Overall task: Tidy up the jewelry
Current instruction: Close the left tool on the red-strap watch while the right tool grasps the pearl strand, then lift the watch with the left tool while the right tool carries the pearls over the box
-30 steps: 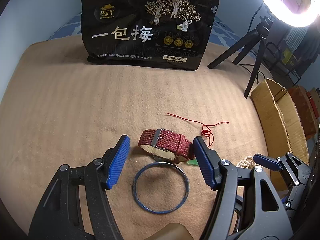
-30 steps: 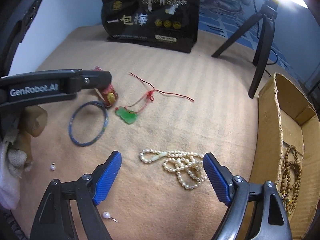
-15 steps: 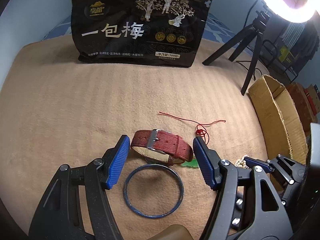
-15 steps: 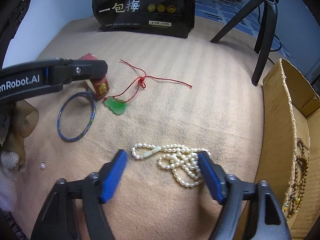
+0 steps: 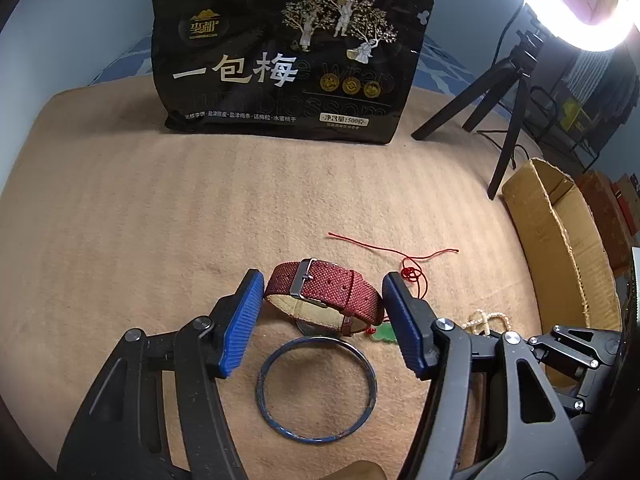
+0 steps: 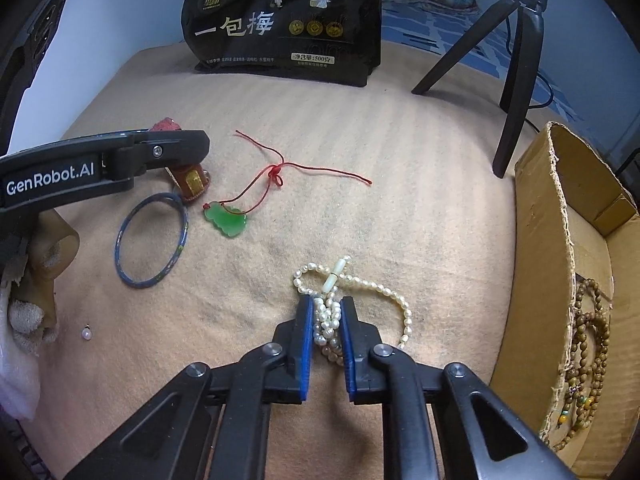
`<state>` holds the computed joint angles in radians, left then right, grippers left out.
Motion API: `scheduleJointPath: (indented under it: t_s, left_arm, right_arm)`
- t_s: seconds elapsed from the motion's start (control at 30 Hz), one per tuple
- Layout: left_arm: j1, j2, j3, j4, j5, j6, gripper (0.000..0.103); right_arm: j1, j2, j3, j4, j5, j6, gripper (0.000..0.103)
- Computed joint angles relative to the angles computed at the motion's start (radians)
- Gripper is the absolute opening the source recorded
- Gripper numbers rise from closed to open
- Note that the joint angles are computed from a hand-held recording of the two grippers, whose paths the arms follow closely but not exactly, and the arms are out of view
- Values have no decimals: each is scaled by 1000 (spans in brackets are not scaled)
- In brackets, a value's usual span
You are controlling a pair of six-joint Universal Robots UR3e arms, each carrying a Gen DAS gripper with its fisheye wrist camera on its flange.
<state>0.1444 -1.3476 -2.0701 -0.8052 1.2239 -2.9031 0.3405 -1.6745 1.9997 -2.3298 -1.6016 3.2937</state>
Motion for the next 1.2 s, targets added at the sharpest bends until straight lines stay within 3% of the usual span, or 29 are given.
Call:
scheduleJointPath:
  t_s: [0.63, 1.2]
  left_arm:
    - [53, 101, 22, -69, -41, 27, 61]
    - [28, 229, 69, -197, -108, 15, 60]
  right_arm:
    - [-14, -83, 6, -4, 24, 7, 6]
    - [-133, -316, -32, 108, 115, -7, 6]
